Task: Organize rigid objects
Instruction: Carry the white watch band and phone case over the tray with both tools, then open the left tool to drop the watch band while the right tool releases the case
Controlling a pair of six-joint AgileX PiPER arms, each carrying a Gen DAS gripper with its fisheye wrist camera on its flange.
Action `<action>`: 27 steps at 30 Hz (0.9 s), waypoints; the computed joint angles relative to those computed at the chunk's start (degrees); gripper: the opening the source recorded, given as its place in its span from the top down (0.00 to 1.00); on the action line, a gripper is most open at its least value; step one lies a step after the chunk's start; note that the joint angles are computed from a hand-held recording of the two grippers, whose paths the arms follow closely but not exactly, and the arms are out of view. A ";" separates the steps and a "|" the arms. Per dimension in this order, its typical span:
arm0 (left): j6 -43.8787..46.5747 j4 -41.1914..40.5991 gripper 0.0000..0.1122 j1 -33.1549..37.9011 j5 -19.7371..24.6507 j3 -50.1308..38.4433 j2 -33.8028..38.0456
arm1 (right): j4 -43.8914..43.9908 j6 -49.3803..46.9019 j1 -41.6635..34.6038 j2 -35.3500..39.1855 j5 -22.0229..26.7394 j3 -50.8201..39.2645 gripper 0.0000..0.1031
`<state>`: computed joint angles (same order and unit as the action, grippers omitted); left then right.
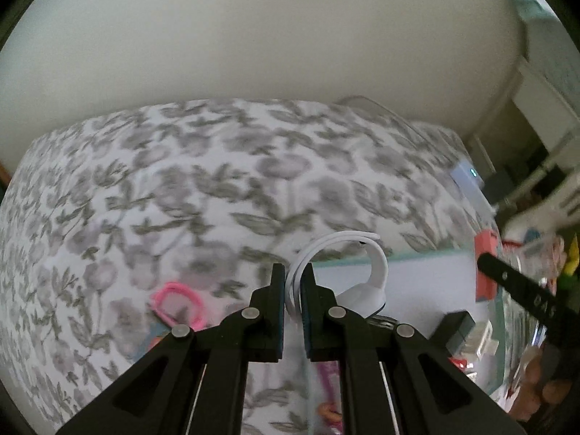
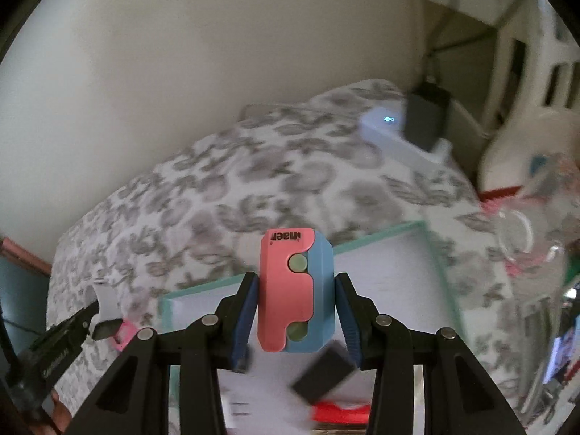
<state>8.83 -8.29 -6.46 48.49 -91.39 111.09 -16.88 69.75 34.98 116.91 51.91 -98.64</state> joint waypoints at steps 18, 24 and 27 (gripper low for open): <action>-6.54 7.98 0.93 -14.90 -3.60 4.61 1.26 | 1.92 -0.15 -3.82 -5.68 -4.16 14.32 0.56; -9.45 11.23 0.93 -17.11 -3.86 4.60 3.18 | 3.86 -2.17 -4.12 -3.89 -4.44 14.27 0.56; -10.41 12.28 0.93 -17.96 -3.84 4.64 3.82 | 4.76 -2.86 -4.27 -3.03 -4.24 14.14 0.56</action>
